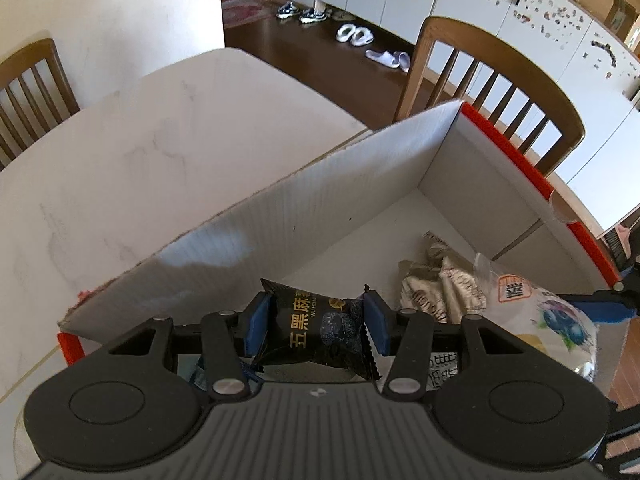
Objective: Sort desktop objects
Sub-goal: 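Carry both held packets over the red shoebox and lower them inside with both tools, then open both tools to drop the black snack packet and bun bag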
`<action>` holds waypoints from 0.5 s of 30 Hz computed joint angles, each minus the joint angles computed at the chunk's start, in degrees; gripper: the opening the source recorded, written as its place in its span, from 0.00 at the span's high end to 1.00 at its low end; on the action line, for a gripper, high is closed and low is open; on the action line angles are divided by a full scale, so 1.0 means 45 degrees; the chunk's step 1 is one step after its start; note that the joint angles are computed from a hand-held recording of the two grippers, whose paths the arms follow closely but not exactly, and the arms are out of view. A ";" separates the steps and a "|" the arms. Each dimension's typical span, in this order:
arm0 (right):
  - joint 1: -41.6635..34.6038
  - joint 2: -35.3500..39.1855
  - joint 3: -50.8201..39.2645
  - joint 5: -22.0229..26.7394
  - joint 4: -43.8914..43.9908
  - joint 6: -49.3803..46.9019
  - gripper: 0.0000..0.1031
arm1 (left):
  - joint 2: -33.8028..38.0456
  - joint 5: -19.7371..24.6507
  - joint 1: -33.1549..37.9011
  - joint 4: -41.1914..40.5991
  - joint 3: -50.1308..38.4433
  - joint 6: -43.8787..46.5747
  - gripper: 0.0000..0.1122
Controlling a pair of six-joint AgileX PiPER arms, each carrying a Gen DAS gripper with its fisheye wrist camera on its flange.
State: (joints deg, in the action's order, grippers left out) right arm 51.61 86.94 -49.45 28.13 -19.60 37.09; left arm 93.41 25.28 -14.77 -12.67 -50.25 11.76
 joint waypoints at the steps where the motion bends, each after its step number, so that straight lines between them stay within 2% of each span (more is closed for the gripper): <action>1: -0.0027 0.0020 -0.0006 -0.0015 0.0087 -0.0105 0.48 | 0.0125 0.0026 -0.0043 0.0205 -0.0055 -0.0251 0.56; 15: -0.0401 0.0387 0.0011 -0.0335 0.0919 -0.1124 0.48 | 0.0742 0.0481 0.0059 0.0845 -0.0297 -0.1003 0.54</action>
State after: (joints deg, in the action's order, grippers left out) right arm 49.80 88.68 -49.40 26.62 -15.46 32.03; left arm 96.75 27.44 -14.51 -8.87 -51.59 7.24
